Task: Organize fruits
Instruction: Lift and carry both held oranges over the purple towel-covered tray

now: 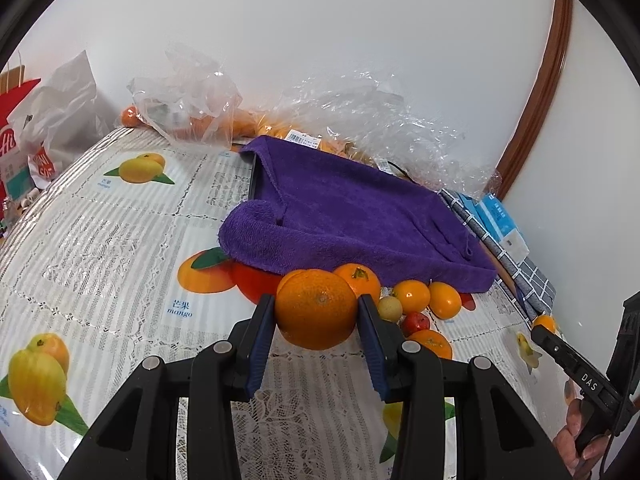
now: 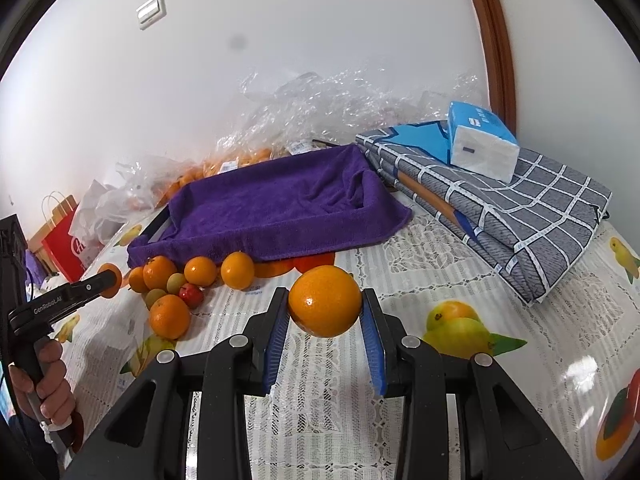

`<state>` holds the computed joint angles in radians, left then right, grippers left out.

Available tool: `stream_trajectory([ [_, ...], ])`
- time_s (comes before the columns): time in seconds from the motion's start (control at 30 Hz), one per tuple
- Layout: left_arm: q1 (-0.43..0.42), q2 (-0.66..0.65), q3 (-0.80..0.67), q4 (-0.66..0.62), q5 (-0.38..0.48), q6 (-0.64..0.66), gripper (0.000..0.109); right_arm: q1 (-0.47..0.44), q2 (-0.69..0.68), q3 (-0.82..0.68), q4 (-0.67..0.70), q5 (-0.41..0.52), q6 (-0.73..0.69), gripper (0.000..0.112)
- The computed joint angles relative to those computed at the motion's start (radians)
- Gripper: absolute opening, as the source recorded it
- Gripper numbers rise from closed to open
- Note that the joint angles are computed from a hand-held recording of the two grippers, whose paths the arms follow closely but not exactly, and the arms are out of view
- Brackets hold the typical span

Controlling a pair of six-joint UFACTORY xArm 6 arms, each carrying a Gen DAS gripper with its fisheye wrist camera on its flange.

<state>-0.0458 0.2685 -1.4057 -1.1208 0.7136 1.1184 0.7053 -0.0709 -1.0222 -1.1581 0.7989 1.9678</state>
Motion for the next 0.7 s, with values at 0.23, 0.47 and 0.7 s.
stream_trajectory([
  [0.23, 0.001, -0.012, 0.013, -0.023, -0.011, 0.021, 0.039, 0.006, 0.009, -0.012, 0.005, 0.013, -0.017, 0.036],
  [0.47, 0.002, -0.019, 0.017, -0.036, -0.005, 0.04, 0.039, 0.01, 0.016, -0.031, 0.047, 0.038, -0.06, 0.036],
  [0.7, 0.016, -0.06, 0.045, -0.081, 0.045, 0.036, 0.039, 0.01, 0.003, -0.07, 0.05, 0.041, -0.108, 0.036],
])
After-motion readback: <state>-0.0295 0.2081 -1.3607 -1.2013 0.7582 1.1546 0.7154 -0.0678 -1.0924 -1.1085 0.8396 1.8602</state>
